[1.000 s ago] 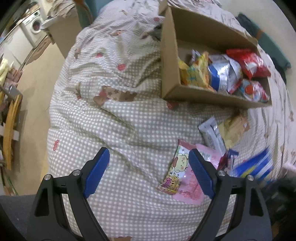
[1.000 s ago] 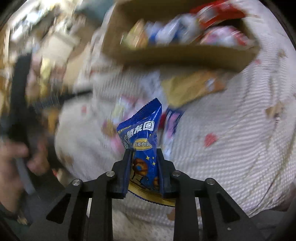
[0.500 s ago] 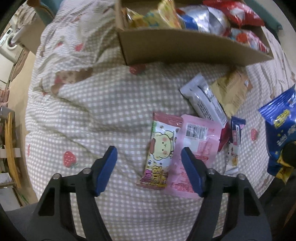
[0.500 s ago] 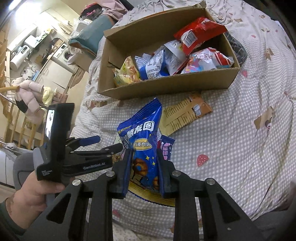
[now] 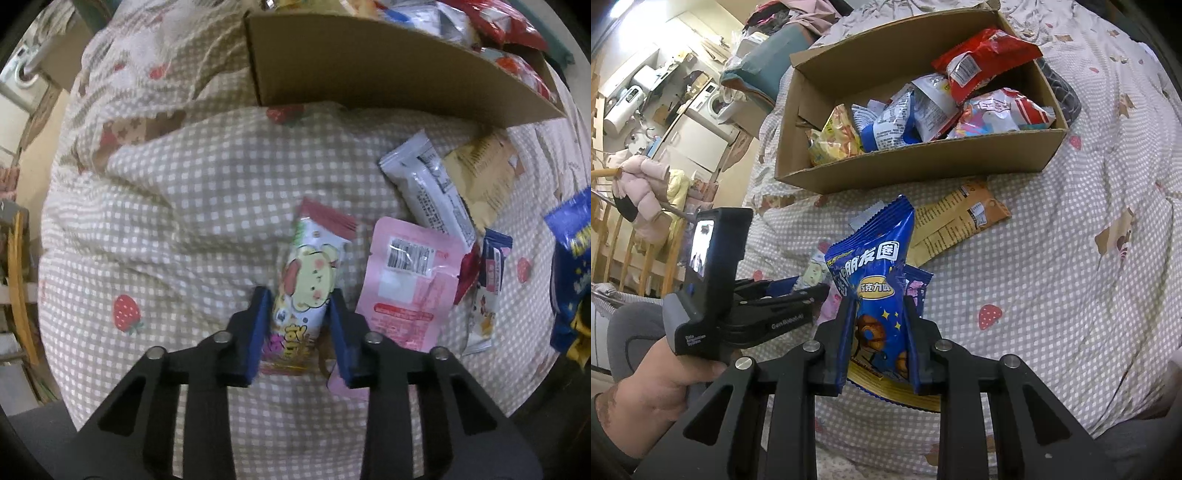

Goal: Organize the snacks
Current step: 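Grasp the cartoon-printed snack bar with the left tool while the right tool lifts the blue bag, then carry both snacks over the box, lower them in and open both tools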

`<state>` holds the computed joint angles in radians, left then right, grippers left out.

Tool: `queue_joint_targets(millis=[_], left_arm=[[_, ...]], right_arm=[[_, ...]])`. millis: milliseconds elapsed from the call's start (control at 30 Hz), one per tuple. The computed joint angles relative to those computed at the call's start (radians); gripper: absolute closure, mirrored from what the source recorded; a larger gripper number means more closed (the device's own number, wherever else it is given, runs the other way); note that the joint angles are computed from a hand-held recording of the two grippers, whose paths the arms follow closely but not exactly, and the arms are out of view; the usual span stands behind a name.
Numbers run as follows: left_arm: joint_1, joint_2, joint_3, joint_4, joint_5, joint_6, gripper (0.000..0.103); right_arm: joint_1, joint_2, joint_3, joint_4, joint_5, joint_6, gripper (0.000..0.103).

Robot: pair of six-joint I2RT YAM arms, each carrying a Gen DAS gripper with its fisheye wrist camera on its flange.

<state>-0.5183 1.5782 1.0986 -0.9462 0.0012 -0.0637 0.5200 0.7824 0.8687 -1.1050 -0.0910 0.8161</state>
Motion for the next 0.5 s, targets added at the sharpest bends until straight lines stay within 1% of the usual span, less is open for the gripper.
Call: queue_joint_targets(millis=[167, 367, 500], left_arm=[[-0.004, -0.037, -0.002, -0.008, -0.003, -0.012, 0.081], [0.053, -0.101, 0.003, 0.001, 0.009, -0.016, 0.081], [0.081, -0.158, 0.001, 0.009, -0.01, -0.025, 0.081]], right_arm=[[-0.023, -0.016, -0.006, -0.007, 0.0, -0.003, 0.077], [-0.038, -0.029, -0.009, -0.016, 0.015, -0.003, 0.077], [-0.013, -0.037, -0.003, -0.029, 0.043, 0.011, 0.077]])
